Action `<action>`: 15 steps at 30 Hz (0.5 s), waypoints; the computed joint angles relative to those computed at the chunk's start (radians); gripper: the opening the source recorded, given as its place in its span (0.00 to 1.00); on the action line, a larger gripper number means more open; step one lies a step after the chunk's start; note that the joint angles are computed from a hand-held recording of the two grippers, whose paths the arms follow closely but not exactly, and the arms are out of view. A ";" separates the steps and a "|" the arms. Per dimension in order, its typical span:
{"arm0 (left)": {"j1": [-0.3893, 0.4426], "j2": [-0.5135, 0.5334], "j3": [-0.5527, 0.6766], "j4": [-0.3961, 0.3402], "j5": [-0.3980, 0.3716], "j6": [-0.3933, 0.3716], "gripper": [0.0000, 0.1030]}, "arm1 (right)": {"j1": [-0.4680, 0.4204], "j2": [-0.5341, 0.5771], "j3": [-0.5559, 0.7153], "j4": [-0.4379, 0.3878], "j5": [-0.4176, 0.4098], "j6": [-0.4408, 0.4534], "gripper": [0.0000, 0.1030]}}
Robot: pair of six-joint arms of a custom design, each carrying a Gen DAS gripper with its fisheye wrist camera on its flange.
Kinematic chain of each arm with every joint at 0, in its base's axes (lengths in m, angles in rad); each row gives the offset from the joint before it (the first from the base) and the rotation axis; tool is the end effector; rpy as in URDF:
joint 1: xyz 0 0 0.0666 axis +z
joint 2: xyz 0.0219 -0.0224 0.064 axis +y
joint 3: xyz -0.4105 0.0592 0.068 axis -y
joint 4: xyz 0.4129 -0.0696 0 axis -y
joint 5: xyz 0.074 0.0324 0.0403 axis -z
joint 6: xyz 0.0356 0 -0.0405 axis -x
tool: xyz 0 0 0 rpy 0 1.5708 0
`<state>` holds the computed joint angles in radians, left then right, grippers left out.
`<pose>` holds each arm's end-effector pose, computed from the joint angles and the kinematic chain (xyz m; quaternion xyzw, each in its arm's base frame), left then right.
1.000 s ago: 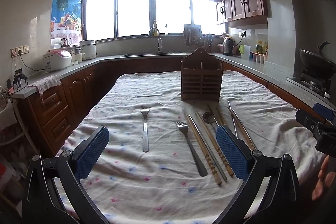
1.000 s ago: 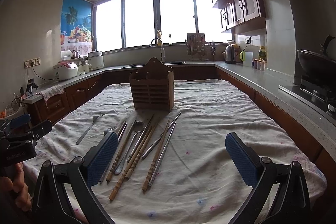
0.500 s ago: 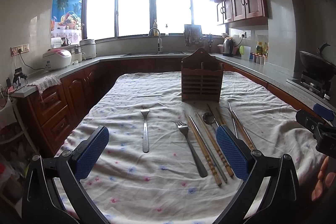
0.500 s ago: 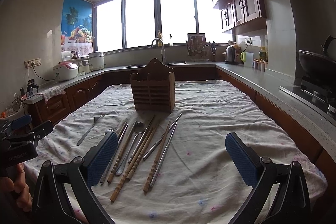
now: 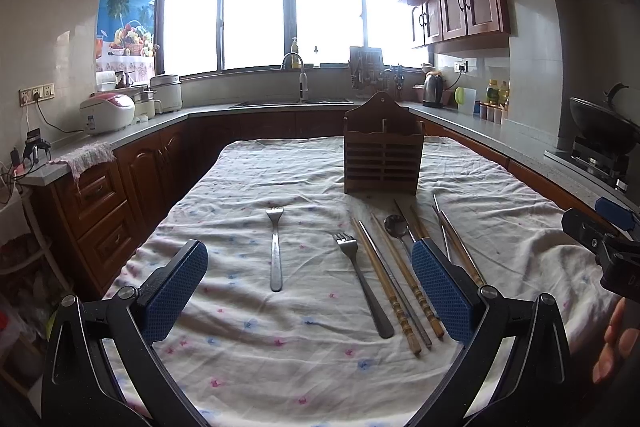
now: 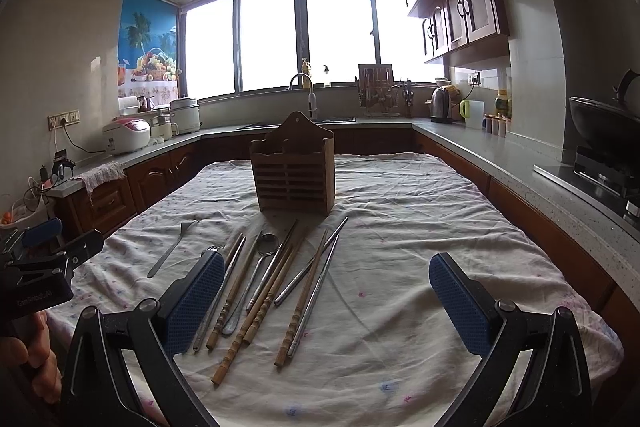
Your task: Organize utensils
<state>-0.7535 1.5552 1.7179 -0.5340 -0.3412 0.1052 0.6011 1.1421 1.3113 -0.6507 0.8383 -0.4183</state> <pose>0.4390 -0.3960 0.5698 0.1683 0.8017 -0.1041 0.5641 0.3506 0.2079 0.5563 0.1387 0.7973 -0.0729 0.5830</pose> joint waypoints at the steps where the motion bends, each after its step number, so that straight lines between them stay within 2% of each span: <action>1: 0.000 0.000 0.000 0.000 0.001 0.001 1.00 | 0.000 0.001 0.001 -0.002 0.001 -0.002 1.00; 7: 0.006 0.017 0.026 -0.026 0.027 0.014 1.00 | -0.006 0.003 0.007 -0.006 -0.009 -0.010 1.00; 15: 0.043 0.086 0.139 -0.162 0.128 0.086 1.00 | -0.042 0.019 0.035 -0.032 -0.091 -0.017 1.00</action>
